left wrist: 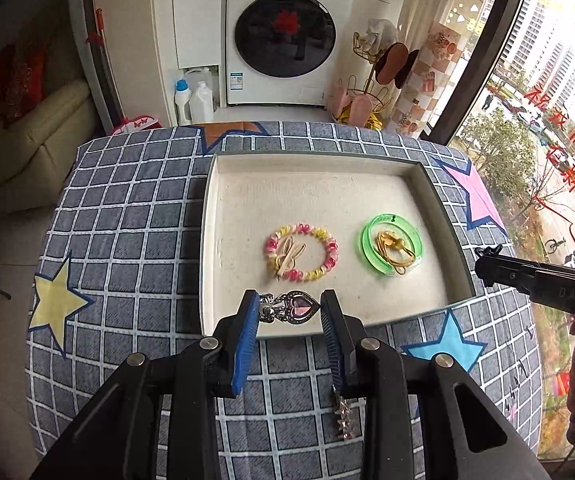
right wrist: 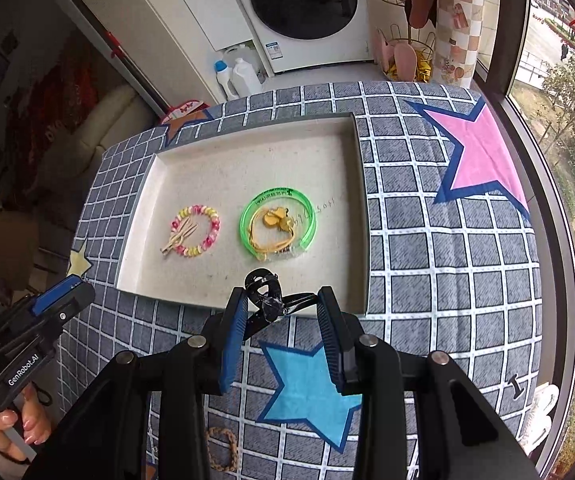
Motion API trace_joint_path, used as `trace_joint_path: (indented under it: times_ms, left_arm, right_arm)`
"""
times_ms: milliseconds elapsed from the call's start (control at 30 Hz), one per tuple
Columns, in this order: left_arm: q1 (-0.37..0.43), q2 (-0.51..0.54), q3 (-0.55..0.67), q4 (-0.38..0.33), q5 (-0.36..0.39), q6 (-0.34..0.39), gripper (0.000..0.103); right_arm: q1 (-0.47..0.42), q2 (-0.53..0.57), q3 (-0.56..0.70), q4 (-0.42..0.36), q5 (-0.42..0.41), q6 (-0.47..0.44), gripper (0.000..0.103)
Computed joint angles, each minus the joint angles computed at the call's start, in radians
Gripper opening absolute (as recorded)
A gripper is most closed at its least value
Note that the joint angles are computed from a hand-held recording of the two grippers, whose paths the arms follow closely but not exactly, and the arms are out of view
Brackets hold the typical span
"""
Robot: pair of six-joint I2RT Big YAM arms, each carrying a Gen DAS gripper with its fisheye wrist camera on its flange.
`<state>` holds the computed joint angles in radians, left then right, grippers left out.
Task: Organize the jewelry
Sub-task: 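Carry the pendant onto the beaded bracelet while the right tool drops the claw clip in the tray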
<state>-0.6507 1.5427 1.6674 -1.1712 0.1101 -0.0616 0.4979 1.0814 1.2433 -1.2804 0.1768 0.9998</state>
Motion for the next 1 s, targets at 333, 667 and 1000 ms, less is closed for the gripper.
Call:
trace_joint_path:
  times_ms: [333,667,1000]
  left_arm:
    - [-0.020,0.136,0.100,0.003,-0.046,-0.028,0.044]
    - [-0.034,0.263,0.211,0.000,-0.101,-0.054,0.044]
    - [-0.043,0.298,0.212,0.009,-0.150,-0.037,0.044]
  right_arm:
    - [-0.132,0.074,0.006,0.080,-0.063,-0.127,0.039]
    - [-0.239,0.152,0.014,0.145,-0.097,-0.200,0.039]
    - [-0.284,0.212,0.007,0.168,-0.110,-0.236,0.039]
